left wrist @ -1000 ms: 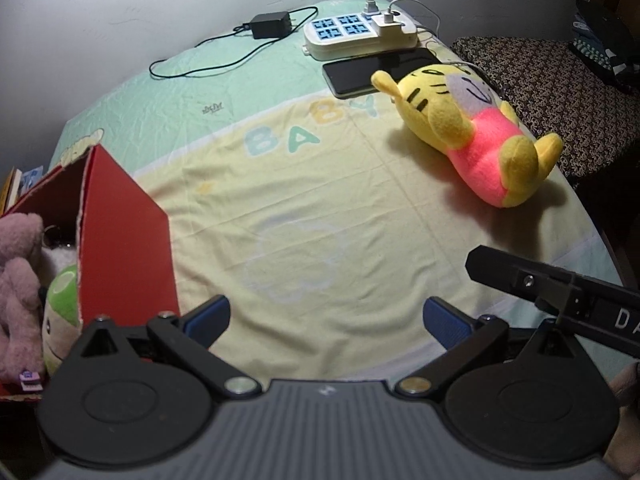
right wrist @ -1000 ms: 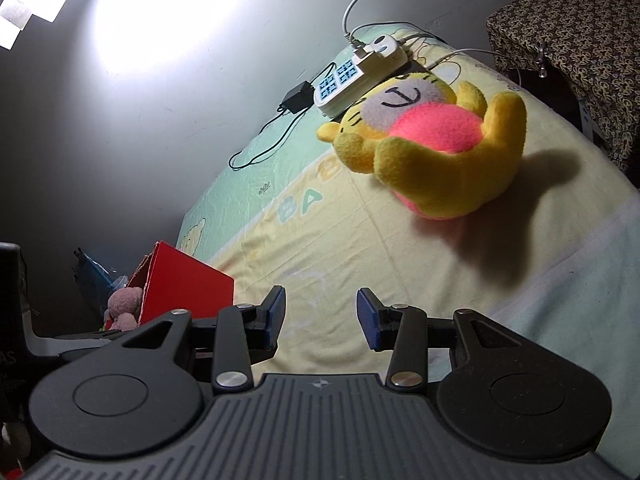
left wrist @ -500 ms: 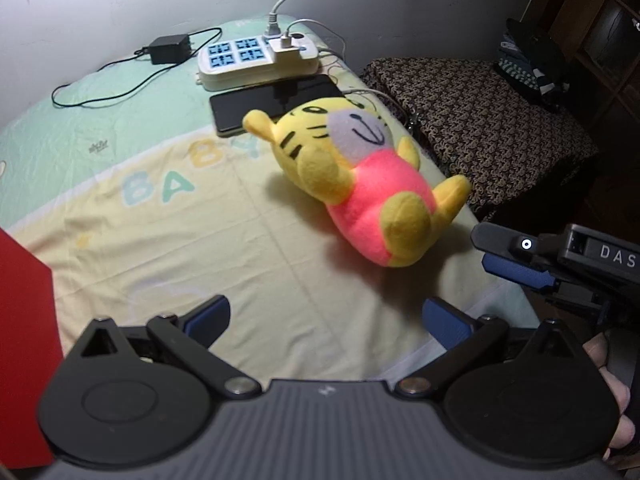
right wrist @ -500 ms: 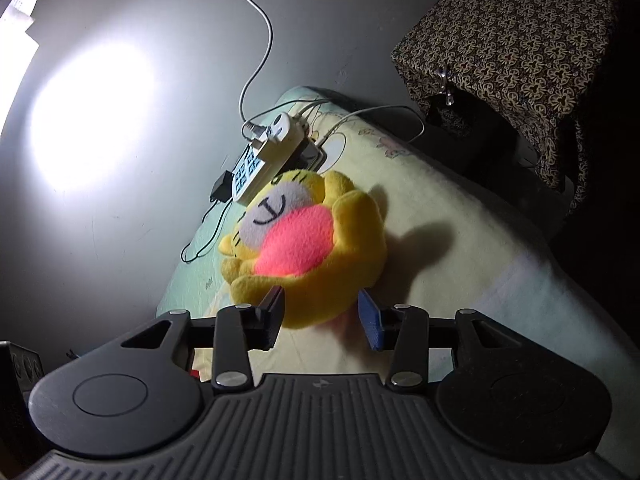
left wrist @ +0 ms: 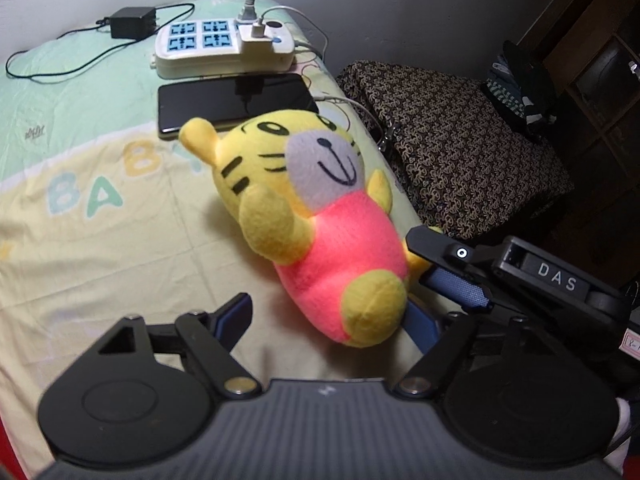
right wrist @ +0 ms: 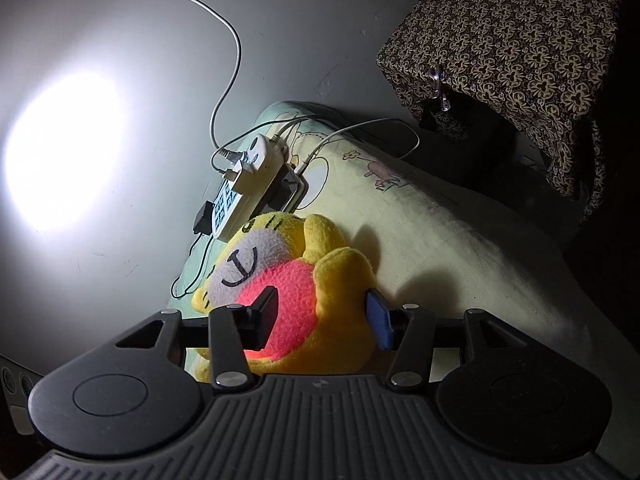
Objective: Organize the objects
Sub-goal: 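Move the right gripper back over the bed to the yellow-pink tiger plush, then grasp the yellow-pink tiger plush by its body with the right gripper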
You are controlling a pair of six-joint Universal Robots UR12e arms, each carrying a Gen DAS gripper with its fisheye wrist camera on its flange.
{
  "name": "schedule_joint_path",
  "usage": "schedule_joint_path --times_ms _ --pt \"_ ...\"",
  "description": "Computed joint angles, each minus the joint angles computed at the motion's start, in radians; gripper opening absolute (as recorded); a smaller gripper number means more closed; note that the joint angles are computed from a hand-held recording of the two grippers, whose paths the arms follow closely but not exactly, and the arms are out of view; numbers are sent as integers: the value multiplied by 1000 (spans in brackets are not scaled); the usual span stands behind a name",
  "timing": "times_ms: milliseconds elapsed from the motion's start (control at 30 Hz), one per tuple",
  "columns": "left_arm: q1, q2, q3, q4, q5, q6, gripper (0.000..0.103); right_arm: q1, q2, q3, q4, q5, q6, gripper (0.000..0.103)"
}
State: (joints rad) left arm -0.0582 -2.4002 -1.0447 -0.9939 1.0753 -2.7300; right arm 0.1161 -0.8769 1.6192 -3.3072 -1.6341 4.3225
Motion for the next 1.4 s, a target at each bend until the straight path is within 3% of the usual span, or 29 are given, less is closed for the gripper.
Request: schedule_joint_path --times_ms 100,233,433,633,700,767,900,967,1033,1133,1200,1267,1400 --pt "-3 -5 10 -29 -6 21 66 2 1 -6 21 -2 -25 49" --pt "-7 -4 11 -42 0 42 52 6 -6 -7 49 -8 -66 25" --pt "-1 4 2 -38 1 60 42 13 -16 9 22 7 -82 17" --pt "18 47 -63 19 3 102 36 27 -24 17 -2 75 -117 13" --pt "29 59 -75 -8 -16 124 33 26 -19 18 -32 151 -129 1" --pt "41 68 -78 -80 -46 161 21 38 -22 10 -4 161 -181 1" --pt "52 100 -142 -13 -16 154 21 52 -39 25 -18 112 -240 6" --pt "60 101 -146 -9 -12 131 21 51 -48 33 -31 69 -246 12" --pt "64 97 -143 4 -3 104 21 53 -54 34 -27 -6 -236 25" --pt "68 90 -135 26 -15 59 27 45 -51 26 -13 -88 -181 35" --pt "65 84 -132 58 -14 35 58 37 -41 15 -14 -101 -158 37" --pt "58 75 -126 95 -11 18 76 30 -24 -3 -10 -107 -138 37" --pt "49 45 -72 34 -34 12 83 14 4 -33 22 -98 -75 39"
